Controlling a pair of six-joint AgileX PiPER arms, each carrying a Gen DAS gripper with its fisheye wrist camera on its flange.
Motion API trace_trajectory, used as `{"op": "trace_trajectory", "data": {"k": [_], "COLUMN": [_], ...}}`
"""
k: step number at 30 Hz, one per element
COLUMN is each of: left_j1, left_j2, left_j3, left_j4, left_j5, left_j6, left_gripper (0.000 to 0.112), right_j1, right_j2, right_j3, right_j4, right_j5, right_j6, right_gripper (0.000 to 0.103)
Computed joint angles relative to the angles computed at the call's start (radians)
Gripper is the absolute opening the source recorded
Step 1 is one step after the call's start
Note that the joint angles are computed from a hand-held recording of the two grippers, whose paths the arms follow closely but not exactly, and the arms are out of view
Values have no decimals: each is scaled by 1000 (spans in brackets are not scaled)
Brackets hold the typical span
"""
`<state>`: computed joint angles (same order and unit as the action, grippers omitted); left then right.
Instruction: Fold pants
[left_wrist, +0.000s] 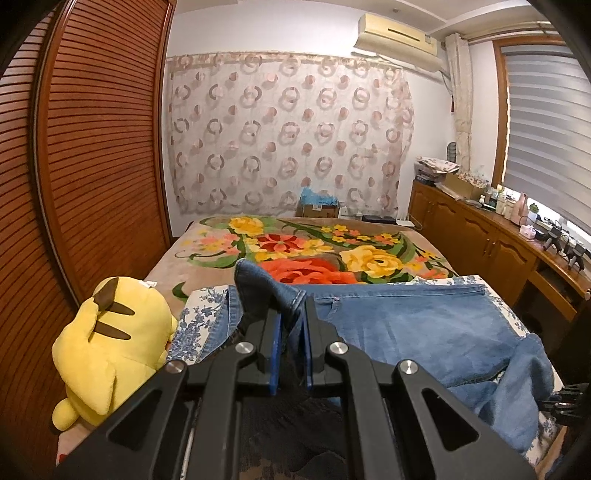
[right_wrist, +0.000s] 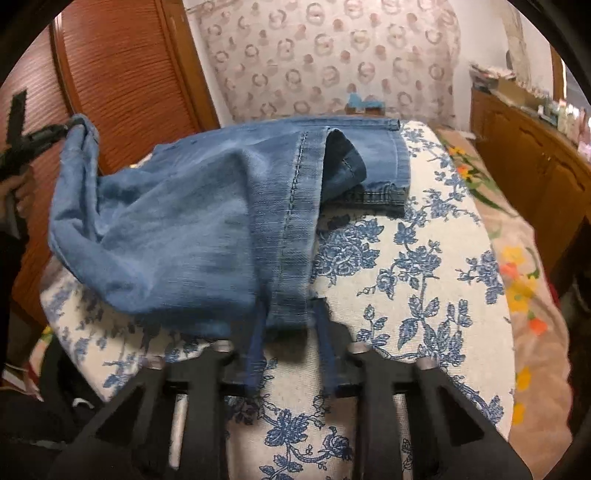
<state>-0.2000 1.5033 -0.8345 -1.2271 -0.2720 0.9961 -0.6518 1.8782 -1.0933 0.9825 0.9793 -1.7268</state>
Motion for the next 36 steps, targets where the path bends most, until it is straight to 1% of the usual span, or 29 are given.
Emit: {"op": "trace_trajectory", "data": {"k": [3,6,10,13,15,17,18,20,22,24,25,27,28,30,33,34,36], "left_j1": [14,32,61,97,124,154,154,160,166,177,182,192,190,191,198,199,203], "left_j2": [26,45,78,108,140,172,189,231,262,302,323,347,349,352,347,349,362], "left_j3": [-32,-66,-127,-179,-222,-261,-278,-315,-338,-372,-387,-396,-393,-391,-397,-404,-434], "left_j4": [14,28,10,-7,-26,-54,-82,-126,-140,-191,-192,-145,-98,50,167,175,107], "left_j5": [5,15,36,66,85,116,117,122,129,141,146,155,151,146,146,147,155], "left_j6": [-15,-28,-4,18,41,71,97,143,159,208,208,154,101,-61,-182,-189,-115], "left_gripper": [6,6,6,6,6,6,6,6,6,6,6,6,6,6,6,6,6], "right_j1": [-15,-50,-65,-43,-18,21,39,81,125,159,178,203,213,225,227,229,233], "right_j2": [-13,-41,-76,-101,-105,-93,-82,-58,-30,0,21,58,72,81,78,79,86], "right_j3": [-12,-53,-136,-189,-236,-298,-325,-376,-415,-450,-475,-523,-541,-562,-586,-603,-631], "right_j4": [16,58,104,129,144,144,141,125,99,73,58,32,25,25,48,55,61], "right_j5": [18,83,141,144,130,96,79,27,-25,-65,-81,-101,-109,-123,-123,-121,-119], "right_j6": [3,23,80,121,151,198,217,256,286,317,339,379,394,402,388,393,403], "right_gripper": [11,10,10,9,9,8,8,8,8,7,7,6,5,5,4,4,4]}}
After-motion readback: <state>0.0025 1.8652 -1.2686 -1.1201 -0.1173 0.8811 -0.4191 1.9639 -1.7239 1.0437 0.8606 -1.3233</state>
